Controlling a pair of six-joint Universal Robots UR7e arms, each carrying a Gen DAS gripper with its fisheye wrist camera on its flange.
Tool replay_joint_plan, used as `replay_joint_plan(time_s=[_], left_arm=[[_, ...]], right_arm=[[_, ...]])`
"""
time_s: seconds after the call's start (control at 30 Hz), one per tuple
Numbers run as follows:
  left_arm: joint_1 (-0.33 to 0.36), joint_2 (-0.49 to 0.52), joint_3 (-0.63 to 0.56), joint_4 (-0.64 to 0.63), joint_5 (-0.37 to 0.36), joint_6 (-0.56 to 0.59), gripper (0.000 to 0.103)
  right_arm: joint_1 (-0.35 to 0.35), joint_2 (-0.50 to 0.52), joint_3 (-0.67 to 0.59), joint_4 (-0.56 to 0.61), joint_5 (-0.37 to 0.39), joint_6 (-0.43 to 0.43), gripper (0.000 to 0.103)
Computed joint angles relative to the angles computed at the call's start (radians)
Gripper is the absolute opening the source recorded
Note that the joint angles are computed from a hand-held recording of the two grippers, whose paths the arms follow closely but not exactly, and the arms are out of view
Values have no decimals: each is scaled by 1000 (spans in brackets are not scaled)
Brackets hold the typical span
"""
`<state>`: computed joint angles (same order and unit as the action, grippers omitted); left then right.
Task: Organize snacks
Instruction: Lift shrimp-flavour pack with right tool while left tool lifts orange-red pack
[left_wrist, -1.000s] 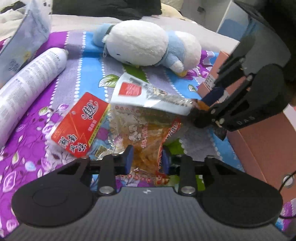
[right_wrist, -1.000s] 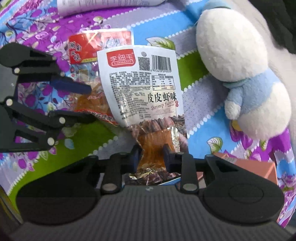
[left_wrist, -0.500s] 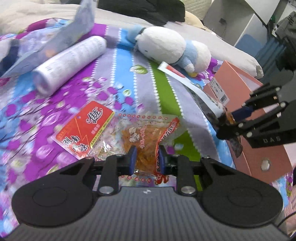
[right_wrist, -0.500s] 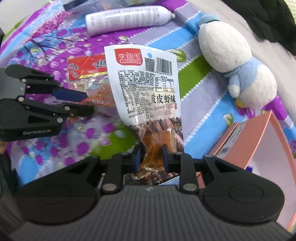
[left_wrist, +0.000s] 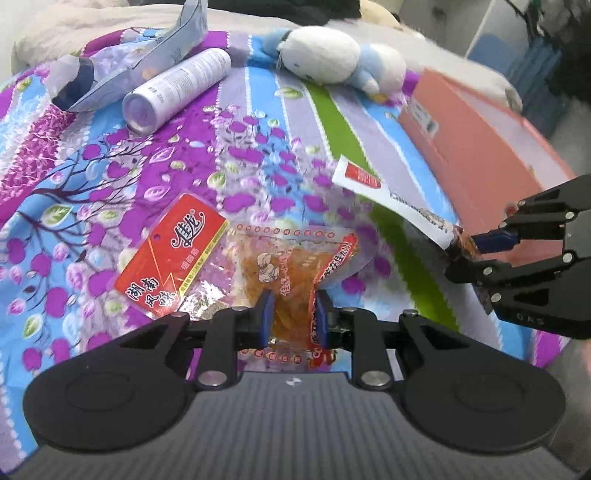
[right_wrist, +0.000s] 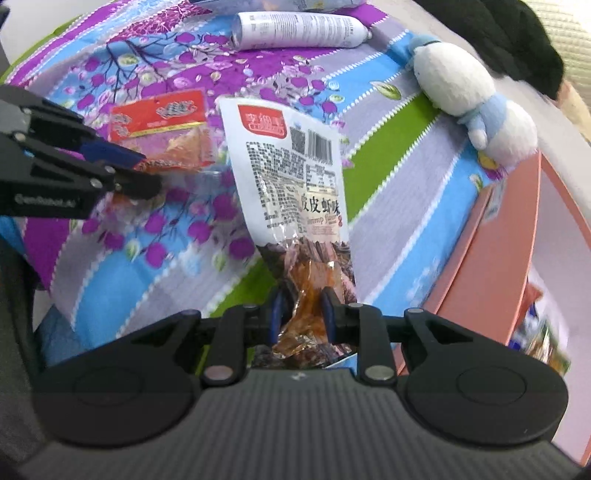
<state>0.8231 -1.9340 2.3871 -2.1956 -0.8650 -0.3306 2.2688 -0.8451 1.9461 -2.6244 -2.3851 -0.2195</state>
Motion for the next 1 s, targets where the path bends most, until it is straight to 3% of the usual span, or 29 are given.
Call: replay_joint_plan(time_s=[0.2, 0.33, 0.43, 0.5, 0.53, 0.6, 0.73, 0.8, 1.0], left_arm=[[-30, -66, 23, 79, 6, -61, 28], [-48, -94, 29, 109, 7, -114, 28], [-53, -109, 31, 130, -4, -152, 46], [-59, -127, 32, 162, -3, -204, 69], [-62, -137, 33, 175, 0, -225, 71], [-67, -163, 34, 198, -1, -263, 77], [-60, -210, 31, 226, -8, -331, 82], [-44, -229, 31, 218, -24, -361, 83], [0, -259, 46, 137, -95, -457, 87]], right_arm=[[27, 16, 98, -168, -41, 74, 27], [36, 1, 128, -216, -7, 149, 29], [32, -18, 140, -207, 44, 227, 38], [27, -33, 153, -210, 90, 263, 47], [27, -39, 160, -212, 112, 277, 51], [22, -50, 174, -221, 151, 298, 72], [13, -63, 219, -344, 181, 253, 75], [1, -62, 225, -375, 180, 227, 87], [-53, -51, 243, -488, 221, 93, 88]])
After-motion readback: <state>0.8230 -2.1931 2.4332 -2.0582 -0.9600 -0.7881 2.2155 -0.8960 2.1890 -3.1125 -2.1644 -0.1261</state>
